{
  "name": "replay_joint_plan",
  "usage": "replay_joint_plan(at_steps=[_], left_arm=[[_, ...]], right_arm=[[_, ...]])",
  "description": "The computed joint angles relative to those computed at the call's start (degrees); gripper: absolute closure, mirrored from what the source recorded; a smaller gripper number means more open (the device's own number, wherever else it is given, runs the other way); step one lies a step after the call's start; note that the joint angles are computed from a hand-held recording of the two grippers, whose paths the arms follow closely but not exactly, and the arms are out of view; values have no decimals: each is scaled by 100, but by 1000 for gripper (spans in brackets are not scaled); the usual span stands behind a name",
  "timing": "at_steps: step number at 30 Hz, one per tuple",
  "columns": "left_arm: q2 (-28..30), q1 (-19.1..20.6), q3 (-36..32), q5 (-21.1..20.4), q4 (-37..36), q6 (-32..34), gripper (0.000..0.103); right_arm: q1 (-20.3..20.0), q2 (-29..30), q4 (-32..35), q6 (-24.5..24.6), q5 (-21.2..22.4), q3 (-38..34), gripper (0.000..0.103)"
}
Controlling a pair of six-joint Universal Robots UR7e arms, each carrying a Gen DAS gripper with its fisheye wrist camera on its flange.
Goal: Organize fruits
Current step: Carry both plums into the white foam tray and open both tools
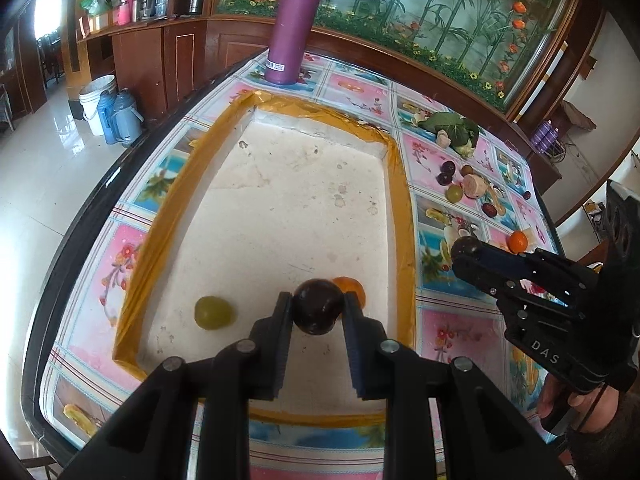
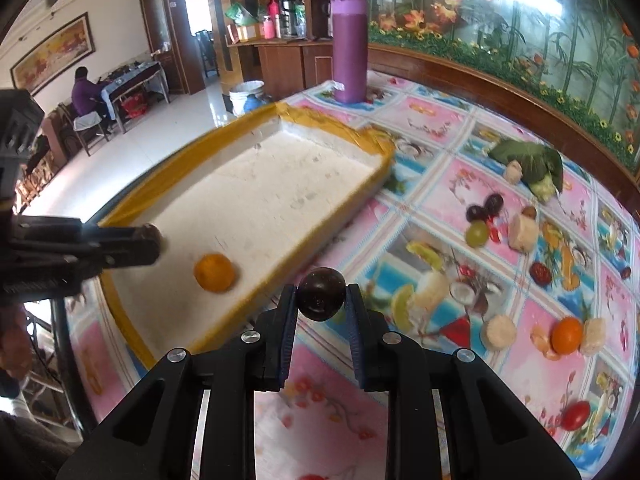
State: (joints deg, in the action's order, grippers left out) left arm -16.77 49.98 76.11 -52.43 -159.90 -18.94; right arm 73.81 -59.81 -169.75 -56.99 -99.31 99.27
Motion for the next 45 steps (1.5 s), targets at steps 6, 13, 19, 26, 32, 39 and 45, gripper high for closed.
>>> replay_joint_plan(at_steps=[6,13,19,26,32,39,45], left_arm=[[133,128,-353,370,108,93,76],[414,340,-993,542,677,59,75],[599,445,-1409,556,1021,102,75],[684,532,-1593,509,1261,69,75],[720,519,-1579,595,1227,203,75],[663,501,-1458,600,1170,251,70],[586,349,-1127,944,769,382,47]], right_arm=[[279,387,321,202,72,-475,80],[479,1075,716,481,-225,-1180,80],[520,1387,836,493,-512,-1508,80],[520,1504,869,488,-700,-1625,80],[519,1553,796,458,-801,-1638,79],[537,1538,636,387,-914,-1558,77],[548,1422,479,320,-921,-1377,73]])
